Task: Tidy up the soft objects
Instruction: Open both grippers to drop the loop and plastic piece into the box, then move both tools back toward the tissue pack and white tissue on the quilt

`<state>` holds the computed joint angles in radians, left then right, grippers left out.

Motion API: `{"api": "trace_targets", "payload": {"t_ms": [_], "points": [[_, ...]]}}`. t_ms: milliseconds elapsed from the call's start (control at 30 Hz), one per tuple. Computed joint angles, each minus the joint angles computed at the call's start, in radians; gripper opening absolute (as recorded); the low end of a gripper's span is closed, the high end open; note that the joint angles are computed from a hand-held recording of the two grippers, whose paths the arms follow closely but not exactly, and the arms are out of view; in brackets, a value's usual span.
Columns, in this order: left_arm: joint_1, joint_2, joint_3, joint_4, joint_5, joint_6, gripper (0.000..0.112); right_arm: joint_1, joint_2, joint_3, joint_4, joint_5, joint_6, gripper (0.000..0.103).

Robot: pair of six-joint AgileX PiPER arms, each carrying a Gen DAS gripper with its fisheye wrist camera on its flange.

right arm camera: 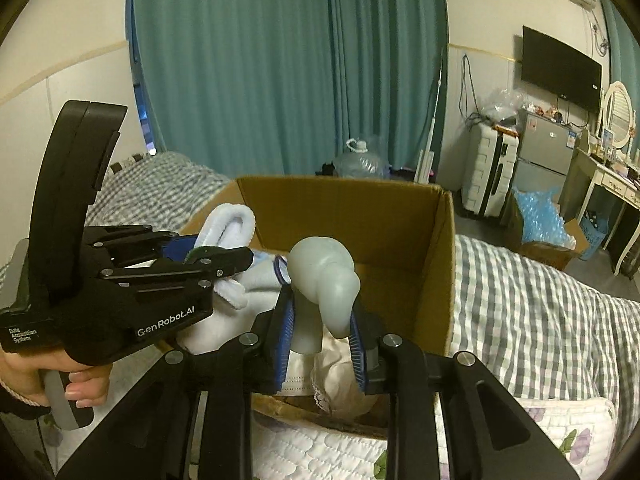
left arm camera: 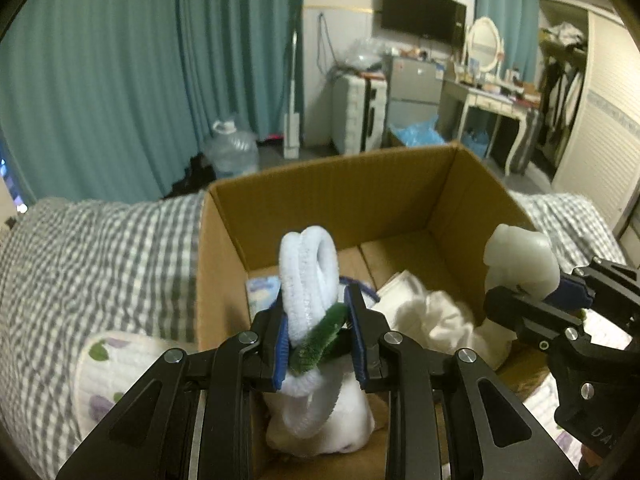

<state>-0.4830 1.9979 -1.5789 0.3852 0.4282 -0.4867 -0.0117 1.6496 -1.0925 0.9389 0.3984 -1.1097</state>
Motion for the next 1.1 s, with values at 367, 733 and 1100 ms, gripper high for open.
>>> {"api": "trace_targets", "payload": {"t_ms": [367, 733, 1100], "points": [[0.008, 0.023, -0.019, 0.000, 0.033, -0.002, 0.036, 0.035, 0.012, -0.008, -0.138, -0.060, 0.149, 0.043], [-0.018, -0.106, 0.083, 0.217, 0.015, -0.228, 0.068, 0.000, -0.148, 0.050, -0.123, -0.060, 0.167, 0.062], [-0.062, -0.347, 0.253, 0.431, 0.060, -0.455, 0.069, 0.015, -0.392, 0.109, -0.334, -0.022, 0.388, 0.067]]}}
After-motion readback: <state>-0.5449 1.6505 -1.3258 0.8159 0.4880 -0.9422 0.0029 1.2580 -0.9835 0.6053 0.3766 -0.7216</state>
